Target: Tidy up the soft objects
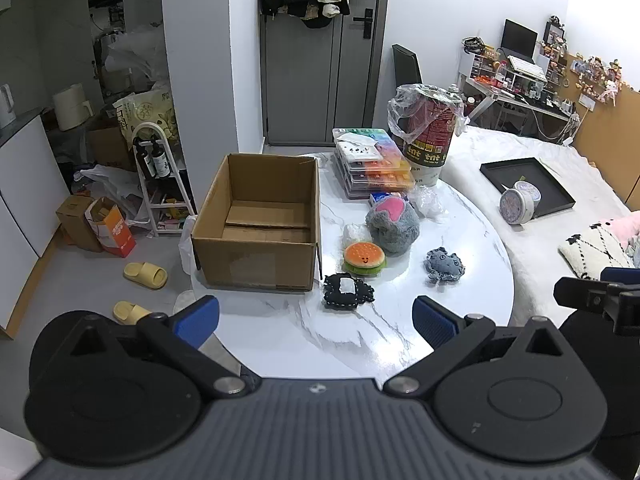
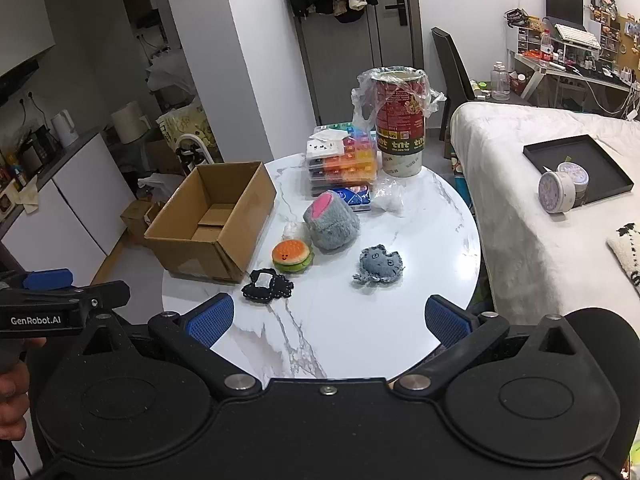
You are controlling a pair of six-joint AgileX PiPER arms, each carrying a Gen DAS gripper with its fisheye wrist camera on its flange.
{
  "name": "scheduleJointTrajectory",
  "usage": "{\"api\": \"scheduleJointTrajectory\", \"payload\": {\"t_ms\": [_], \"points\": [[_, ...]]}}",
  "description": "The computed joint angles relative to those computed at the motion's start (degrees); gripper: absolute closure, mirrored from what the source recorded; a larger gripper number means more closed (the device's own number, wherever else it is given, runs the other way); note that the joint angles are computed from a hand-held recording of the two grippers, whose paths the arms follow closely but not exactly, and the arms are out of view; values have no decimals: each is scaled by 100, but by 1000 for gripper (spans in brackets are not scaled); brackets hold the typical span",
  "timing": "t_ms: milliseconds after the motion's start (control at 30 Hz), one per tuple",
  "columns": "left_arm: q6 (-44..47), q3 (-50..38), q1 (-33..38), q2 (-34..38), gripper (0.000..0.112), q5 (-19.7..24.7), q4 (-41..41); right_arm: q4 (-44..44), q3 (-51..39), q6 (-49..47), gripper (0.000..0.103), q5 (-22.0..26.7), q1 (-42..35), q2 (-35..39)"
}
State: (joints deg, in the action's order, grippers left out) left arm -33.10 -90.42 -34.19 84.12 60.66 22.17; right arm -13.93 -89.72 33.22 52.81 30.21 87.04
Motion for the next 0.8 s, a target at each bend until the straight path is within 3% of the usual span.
{"api": "scheduleJointTrajectory", "payload": {"t_ms": [800], "points": [[23, -122, 74, 6, 10, 1, -54, 57, -83, -112, 0, 55, -26, 93]]}}
